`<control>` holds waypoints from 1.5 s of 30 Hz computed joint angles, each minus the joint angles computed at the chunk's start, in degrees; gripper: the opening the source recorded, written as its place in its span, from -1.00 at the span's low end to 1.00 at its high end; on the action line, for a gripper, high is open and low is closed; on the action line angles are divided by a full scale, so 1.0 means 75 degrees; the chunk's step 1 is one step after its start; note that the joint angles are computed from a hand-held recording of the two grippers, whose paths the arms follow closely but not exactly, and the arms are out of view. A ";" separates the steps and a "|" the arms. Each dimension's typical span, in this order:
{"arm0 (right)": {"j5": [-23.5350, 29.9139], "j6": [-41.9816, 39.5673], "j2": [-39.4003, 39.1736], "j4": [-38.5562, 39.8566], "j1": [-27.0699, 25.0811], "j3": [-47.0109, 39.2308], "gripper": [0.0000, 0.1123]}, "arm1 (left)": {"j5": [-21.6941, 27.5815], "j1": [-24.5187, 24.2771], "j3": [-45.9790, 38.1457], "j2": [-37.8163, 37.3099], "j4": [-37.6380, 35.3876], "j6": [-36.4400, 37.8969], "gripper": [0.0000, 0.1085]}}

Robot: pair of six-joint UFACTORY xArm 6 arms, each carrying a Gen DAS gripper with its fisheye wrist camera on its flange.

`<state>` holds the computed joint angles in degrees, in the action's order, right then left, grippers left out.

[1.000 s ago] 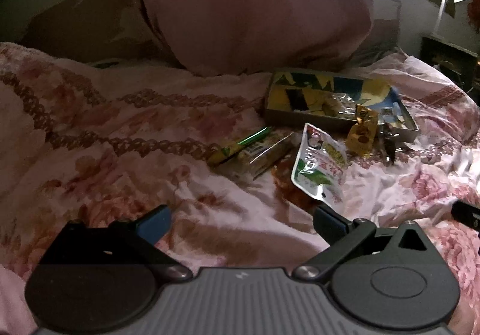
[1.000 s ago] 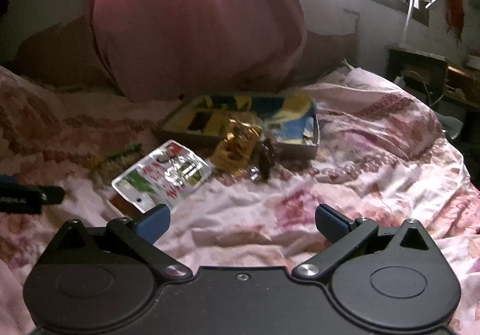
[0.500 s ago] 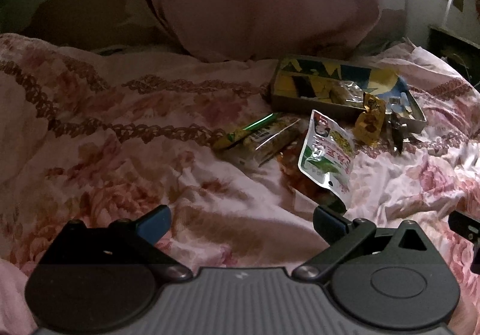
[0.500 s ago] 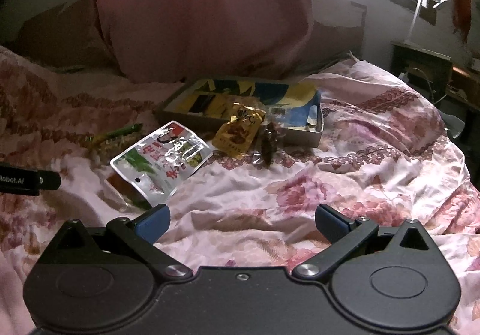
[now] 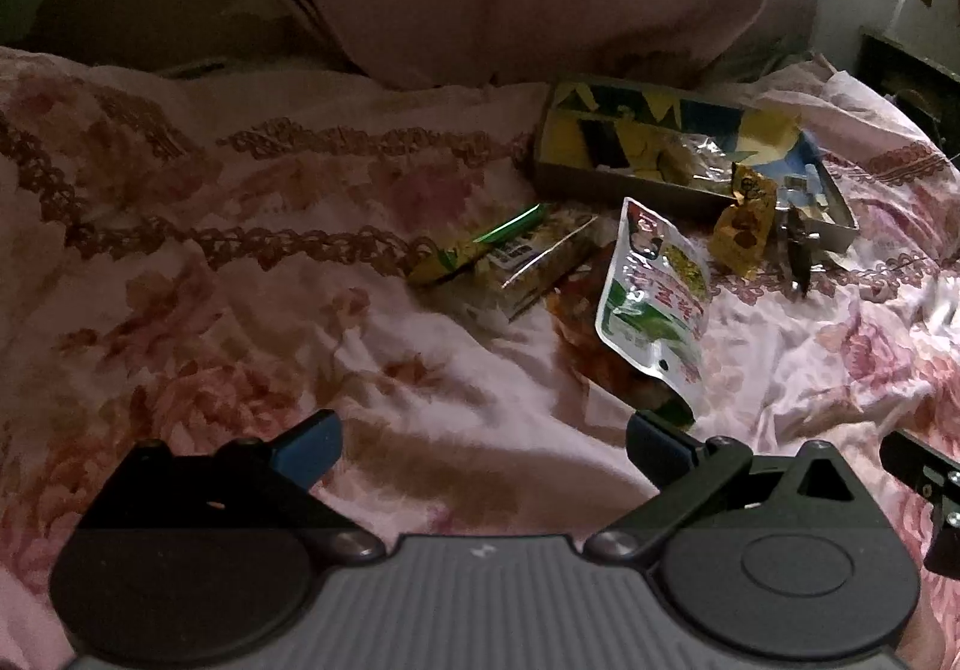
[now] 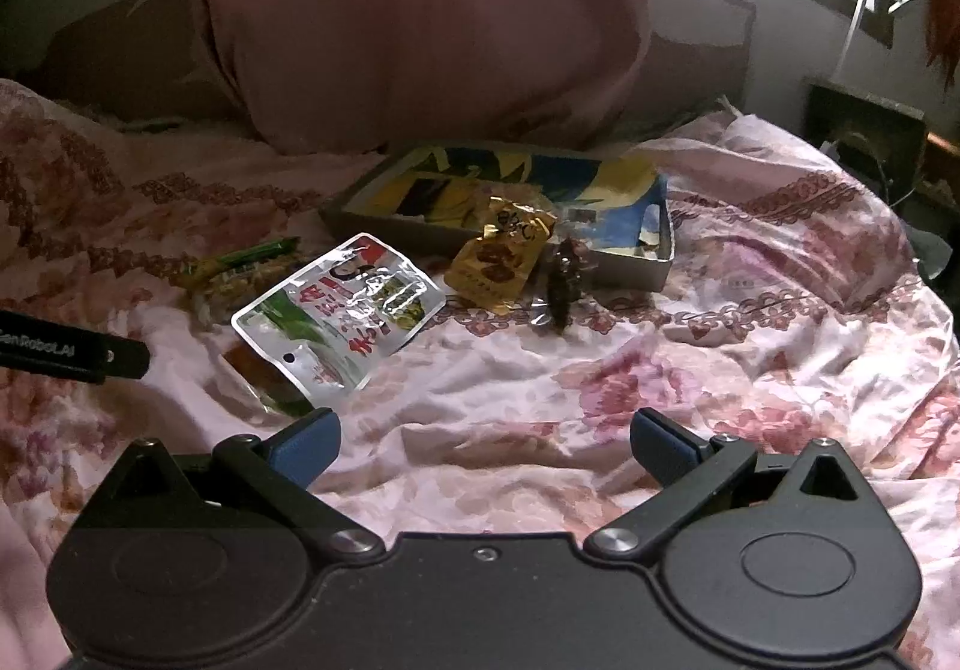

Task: Organize snacks
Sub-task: 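Withdraw both grippers from the tray back toward the remaining snacks, then grasp the yellow green-capped snack stick with the left gripper while the right grasps the white-green pouch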

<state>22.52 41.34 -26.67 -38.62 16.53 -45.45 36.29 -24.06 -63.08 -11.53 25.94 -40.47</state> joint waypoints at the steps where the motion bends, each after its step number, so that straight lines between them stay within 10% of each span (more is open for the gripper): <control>1: -0.0025 -0.0044 0.0069 0.0086 -0.0010 -0.0055 0.82 | 0.0012 0.0036 -0.0102 0.0096 -0.0026 0.0080 0.89; 13: -0.0216 -0.0499 0.0961 0.1186 -0.0054 -0.0745 0.82 | -0.0332 0.0544 -0.1285 0.1252 -0.0826 0.2110 0.89; 31: -0.0548 -0.0260 0.3148 -0.0255 0.0689 -0.2286 0.82 | -0.1069 0.1229 -0.2937 0.3109 -0.4189 0.8230 0.89; 45: -0.1031 0.1741 0.4133 -0.2245 0.0655 -0.3021 0.82 | 0.0275 0.1664 -0.4473 0.4100 -0.6761 1.0645 0.88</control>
<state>14.79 54.40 4.32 -55.46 21.44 -68.11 38.35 -11.58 -96.62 19.22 -24.76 39.37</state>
